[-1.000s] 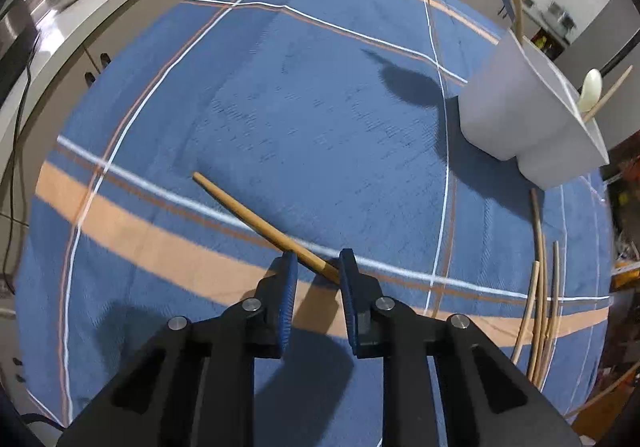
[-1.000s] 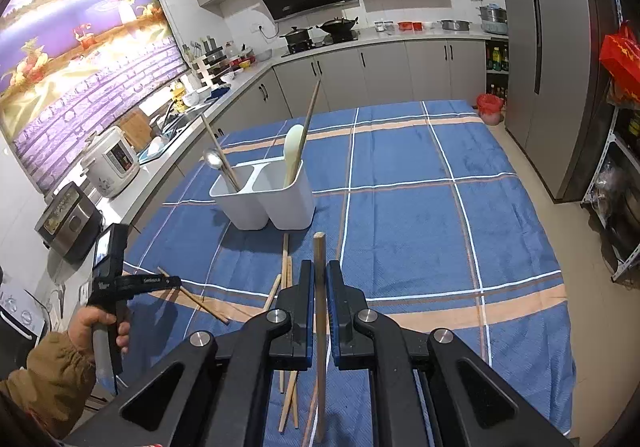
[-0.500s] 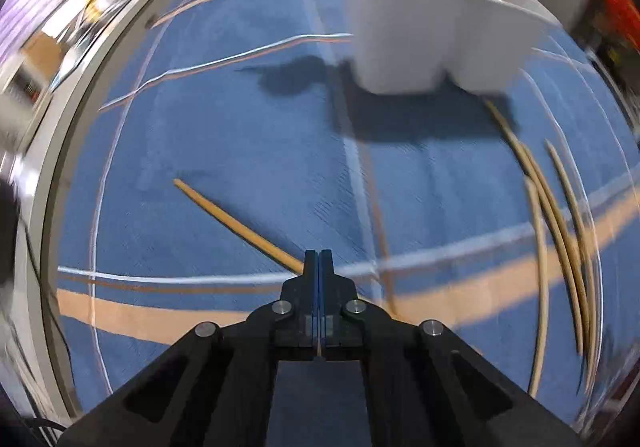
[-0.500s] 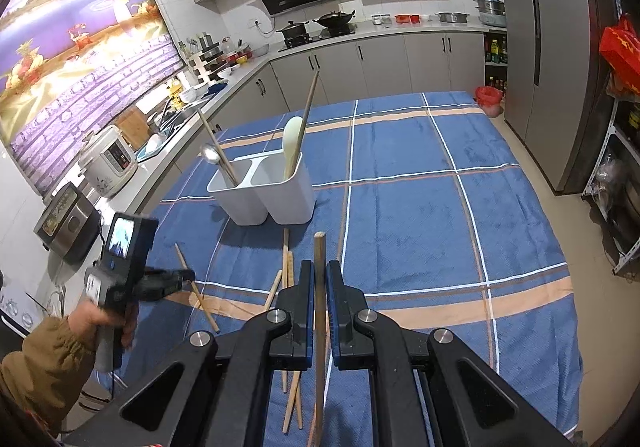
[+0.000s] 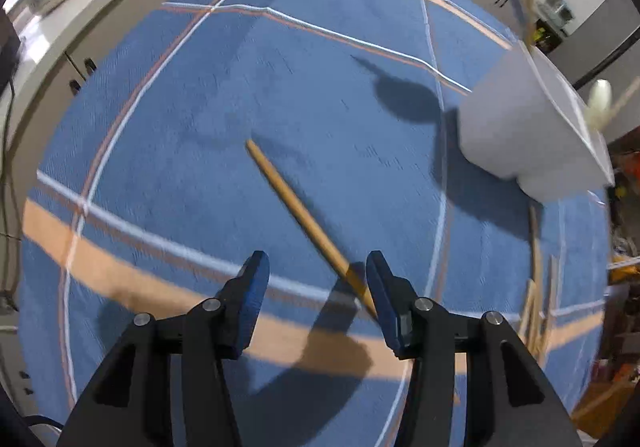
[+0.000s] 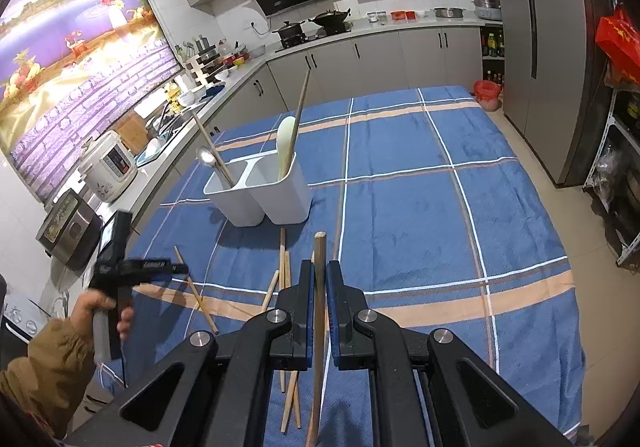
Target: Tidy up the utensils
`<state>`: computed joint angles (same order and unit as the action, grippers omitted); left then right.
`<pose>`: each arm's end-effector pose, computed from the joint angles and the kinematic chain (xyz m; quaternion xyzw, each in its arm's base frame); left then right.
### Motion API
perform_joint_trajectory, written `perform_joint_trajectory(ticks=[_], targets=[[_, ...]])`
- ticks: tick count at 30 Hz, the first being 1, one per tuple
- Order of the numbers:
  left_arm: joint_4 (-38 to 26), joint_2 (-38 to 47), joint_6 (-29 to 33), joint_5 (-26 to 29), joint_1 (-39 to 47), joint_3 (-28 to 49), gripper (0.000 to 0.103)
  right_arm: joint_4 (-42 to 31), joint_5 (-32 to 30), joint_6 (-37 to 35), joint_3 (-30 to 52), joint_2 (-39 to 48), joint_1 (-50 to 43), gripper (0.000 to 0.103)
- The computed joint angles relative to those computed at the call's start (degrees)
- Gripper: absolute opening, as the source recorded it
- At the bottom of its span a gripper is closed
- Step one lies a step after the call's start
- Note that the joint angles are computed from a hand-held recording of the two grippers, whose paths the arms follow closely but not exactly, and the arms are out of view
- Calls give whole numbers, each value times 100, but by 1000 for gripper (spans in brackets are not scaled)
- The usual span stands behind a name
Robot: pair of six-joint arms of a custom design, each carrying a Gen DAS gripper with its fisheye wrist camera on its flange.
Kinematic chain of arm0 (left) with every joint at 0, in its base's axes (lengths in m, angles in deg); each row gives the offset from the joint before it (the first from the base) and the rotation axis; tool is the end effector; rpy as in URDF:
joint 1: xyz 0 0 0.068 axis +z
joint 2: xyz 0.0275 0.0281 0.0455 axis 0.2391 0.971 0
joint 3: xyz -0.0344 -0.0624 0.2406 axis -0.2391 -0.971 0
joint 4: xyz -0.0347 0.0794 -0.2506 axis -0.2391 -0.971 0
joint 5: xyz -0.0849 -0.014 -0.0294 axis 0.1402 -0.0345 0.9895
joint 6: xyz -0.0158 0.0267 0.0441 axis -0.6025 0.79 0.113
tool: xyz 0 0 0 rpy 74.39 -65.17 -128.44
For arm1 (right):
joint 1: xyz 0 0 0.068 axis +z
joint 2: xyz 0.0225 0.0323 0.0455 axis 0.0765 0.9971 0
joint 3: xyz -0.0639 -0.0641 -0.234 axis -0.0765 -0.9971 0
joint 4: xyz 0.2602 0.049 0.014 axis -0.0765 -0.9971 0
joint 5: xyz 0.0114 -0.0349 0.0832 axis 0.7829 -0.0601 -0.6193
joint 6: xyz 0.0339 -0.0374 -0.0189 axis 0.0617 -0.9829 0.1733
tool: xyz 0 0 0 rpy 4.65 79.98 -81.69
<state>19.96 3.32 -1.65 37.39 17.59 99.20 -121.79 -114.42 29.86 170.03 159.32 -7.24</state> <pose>0.3025 0.0205 0.2235 -0.2955 0.9431 -0.0261 0.1505 0.2915 -0.0381 0.3264 -0.1536 0.9051 0.2264 0.3256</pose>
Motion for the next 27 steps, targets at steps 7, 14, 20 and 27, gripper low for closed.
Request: perform_joint_trajectory(ticks=[7,14,20,27], targets=[[-162,1199,394,-737,-424,1206,30,-32,72,21,58,31,7,6],[350,1062,702,-676,-823,983,6,15,171,128,125,149,23,6],[611,-388,449,-614,-1255,57,4,18,92,163,186,207,-3,6],[408,-1942,183,-1117,-1866,-420,4,-49,-178,104,165,40,-73,6]])
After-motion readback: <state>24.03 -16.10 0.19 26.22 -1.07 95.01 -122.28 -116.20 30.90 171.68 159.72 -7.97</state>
